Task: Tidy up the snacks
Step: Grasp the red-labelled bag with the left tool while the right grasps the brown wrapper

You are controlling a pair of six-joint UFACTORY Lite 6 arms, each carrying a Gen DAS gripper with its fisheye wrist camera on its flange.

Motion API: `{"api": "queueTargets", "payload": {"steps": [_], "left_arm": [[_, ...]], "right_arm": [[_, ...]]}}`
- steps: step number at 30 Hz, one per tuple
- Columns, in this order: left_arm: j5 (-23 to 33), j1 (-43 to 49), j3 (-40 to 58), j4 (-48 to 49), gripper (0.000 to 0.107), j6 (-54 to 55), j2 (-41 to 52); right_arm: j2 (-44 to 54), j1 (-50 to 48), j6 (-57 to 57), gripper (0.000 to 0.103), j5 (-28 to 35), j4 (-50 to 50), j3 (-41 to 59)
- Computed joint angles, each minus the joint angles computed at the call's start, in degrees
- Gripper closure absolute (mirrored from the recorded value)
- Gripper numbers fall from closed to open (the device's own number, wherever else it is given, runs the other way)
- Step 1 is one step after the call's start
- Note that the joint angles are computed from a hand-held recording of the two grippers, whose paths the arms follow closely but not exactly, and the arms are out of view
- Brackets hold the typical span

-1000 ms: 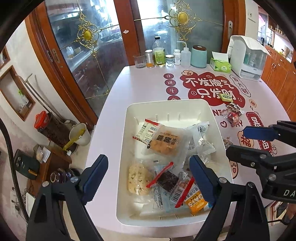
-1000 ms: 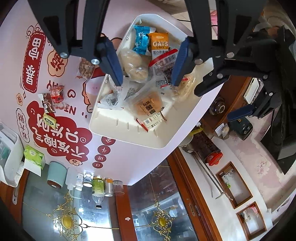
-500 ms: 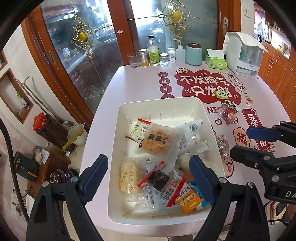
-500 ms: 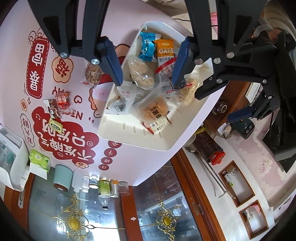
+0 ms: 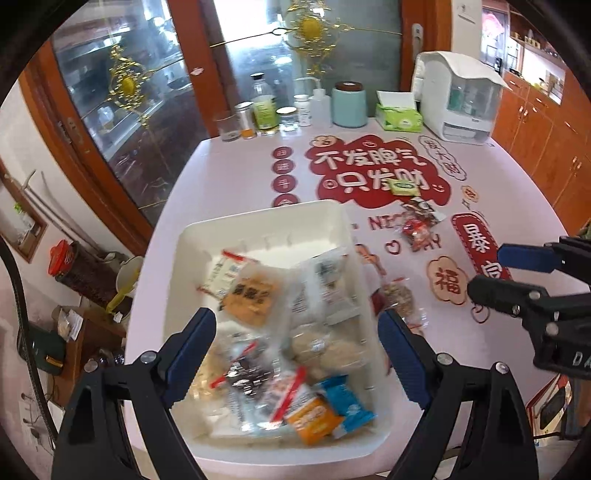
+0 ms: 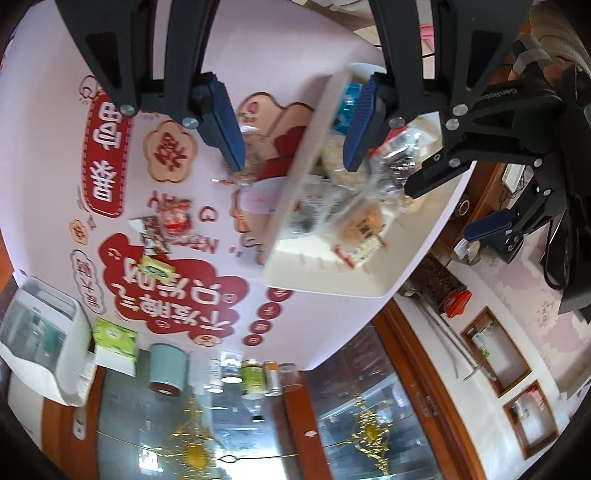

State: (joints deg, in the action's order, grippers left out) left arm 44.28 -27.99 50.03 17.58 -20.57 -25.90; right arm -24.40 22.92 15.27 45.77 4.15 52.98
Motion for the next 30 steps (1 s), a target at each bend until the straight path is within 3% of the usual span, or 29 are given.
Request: {"api": "queueTargets", "payload": {"steps": [7,11,15,20,25,30], "left_arm": [[0.84,-12.02,10.48,4.88,0.018,-12.5,13.54],[1.45,-16.06,20.79,6.03,0.018,-16.62,24.31],[1.46,-17.54,32.52,5.2,0.018,-18.49,36.56],[2.63,-16.34,49.94,0.7,0.018,-19.56,55.22],[1.7,-13.35,64.08,-6.59,0.018,-20.01,71.93],[-1.74,-11.0,70.41,-11.13,0.018,-21.92,82.19]], "right_arm": [[-1.65,-21.92,-23.88,0.047,3.86,10.96,-0.81],[3.12,-33.55,-37.69,0.047,4.38,16.25,2.26],[14.3,-42.37,-50.31,0.047,3.19,21.15,8.7],[29.87,-45.72,-58.97,0.047,1.49,24.57,18.24],[45.19,-44.86,-60.35,0.047,0.75,24.28,29.22],[58.58,-42.7,-58.47,0.047,2.35,23.37,39.89]]}}
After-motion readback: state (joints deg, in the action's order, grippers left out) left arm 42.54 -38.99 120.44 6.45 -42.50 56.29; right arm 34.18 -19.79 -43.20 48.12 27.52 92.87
